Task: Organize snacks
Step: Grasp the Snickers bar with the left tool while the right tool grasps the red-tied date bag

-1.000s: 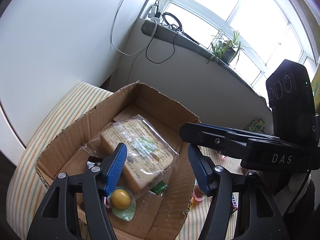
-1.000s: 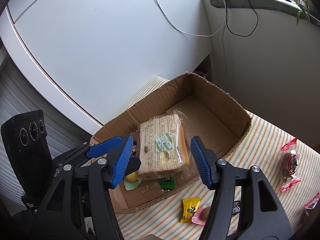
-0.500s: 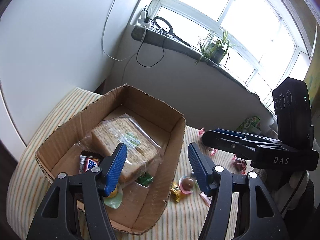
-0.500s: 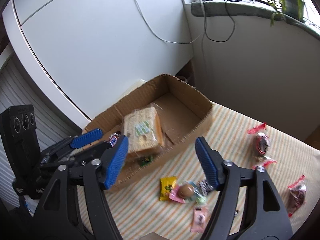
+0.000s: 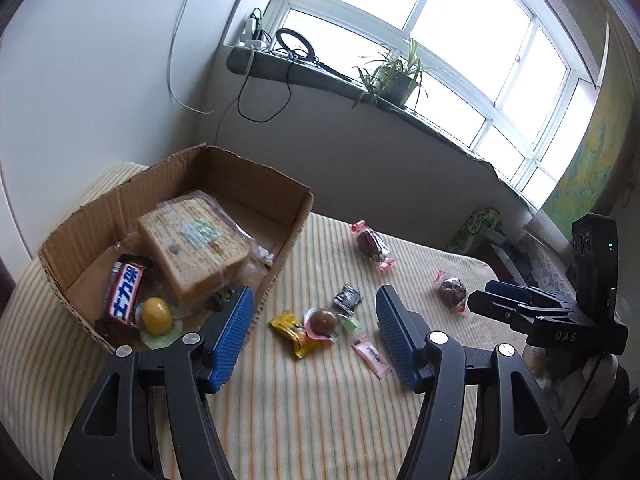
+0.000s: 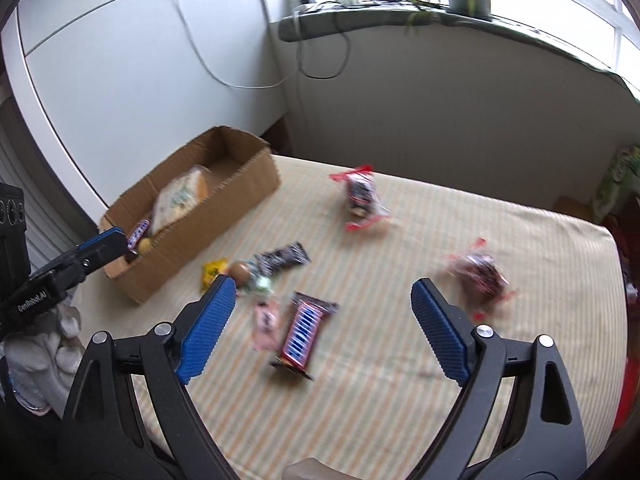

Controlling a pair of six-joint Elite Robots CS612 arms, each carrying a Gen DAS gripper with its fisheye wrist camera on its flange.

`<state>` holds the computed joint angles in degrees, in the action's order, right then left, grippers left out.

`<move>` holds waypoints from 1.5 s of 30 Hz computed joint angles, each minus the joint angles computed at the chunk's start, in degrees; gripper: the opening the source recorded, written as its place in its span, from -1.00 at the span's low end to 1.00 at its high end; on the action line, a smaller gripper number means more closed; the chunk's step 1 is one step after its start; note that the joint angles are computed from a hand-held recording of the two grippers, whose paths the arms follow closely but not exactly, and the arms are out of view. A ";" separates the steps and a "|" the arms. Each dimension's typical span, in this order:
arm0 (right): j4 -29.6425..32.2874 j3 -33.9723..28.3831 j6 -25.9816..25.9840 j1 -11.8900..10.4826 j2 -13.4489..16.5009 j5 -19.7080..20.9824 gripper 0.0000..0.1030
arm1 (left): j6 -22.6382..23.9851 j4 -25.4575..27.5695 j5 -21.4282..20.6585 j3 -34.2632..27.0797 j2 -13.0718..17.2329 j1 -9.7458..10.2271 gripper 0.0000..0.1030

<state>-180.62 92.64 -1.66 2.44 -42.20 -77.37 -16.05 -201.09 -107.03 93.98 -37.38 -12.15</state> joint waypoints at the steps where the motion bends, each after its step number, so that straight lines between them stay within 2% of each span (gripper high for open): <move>1: -1.21 1.10 0.61 -0.50 -0.23 -0.13 0.78 | 0.16 0.03 0.01 0.25 -0.07 -0.33 0.22; 3: -3.16 2.82 1.16 -1.29 -0.48 -0.42 0.78 | 0.83 0.10 -0.19 0.80 -0.16 -1.02 0.22; 9: -6.42 4.56 -0.49 -2.65 -0.02 -4.97 0.78 | 2.32 1.99 -1.71 0.97 0.17 -2.91 0.22; 16: -6.00 2.67 0.11 -4.85 1.84 -4.34 0.78 | 3.28 5.09 -2.36 0.41 0.86 -4.78 0.22; 22: -4.63 -0.35 -1.00 -5.02 3.92 -4.82 0.77 | 4.80 7.55 -1.63 -0.39 1.20 -6.18 0.22; 24: -3.67 -1.34 -1.80 -4.86 4.44 -5.03 0.65 | 5.76 8.30 -1.14 -0.74 1.31 -6.71 0.22; 28: -2.52 -3.03 -3.56 -4.47 5.33 -5.55 0.62 | 6.74 9.99 1.37 -1.61 1.56 -7.64 0.21; 30: -2.33 -3.66 -4.35 -4.32 5.64 -5.81 0.62 | 7.28 11.58 1.96 -2.27 1.79 -7.94 0.08; 33: -1.48 -4.79 -5.43 -4.15 6.17 -5.97 0.61 | 8.19 13.80 3.49 -3.10 2.11 -8.41 0.02; 36: 0.20 -6.03 -6.22 -4.07 6.75 -5.95 0.61 | 8.12 16.30 3.06 -4.01 2.50 -8.35 -0.07; 40: 2.36 -7.34 -6.90 -4.00 7.46 -6.11 0.60 | 7.68 16.72 2.75 -4.38 2.78 -8.17 -0.22; 41: 2.59 -7.53 -7.00 -3.95 7.58 -6.35 0.58 | 7.78 16.73 2.84 -4.37 2.78 -8.15 -0.25; 45: 3.88 -8.00 -7.26 -3.84 7.76 -7.02 0.29 | 8.78 16.64 3.56 -4.24 2.71 -8.22 -0.38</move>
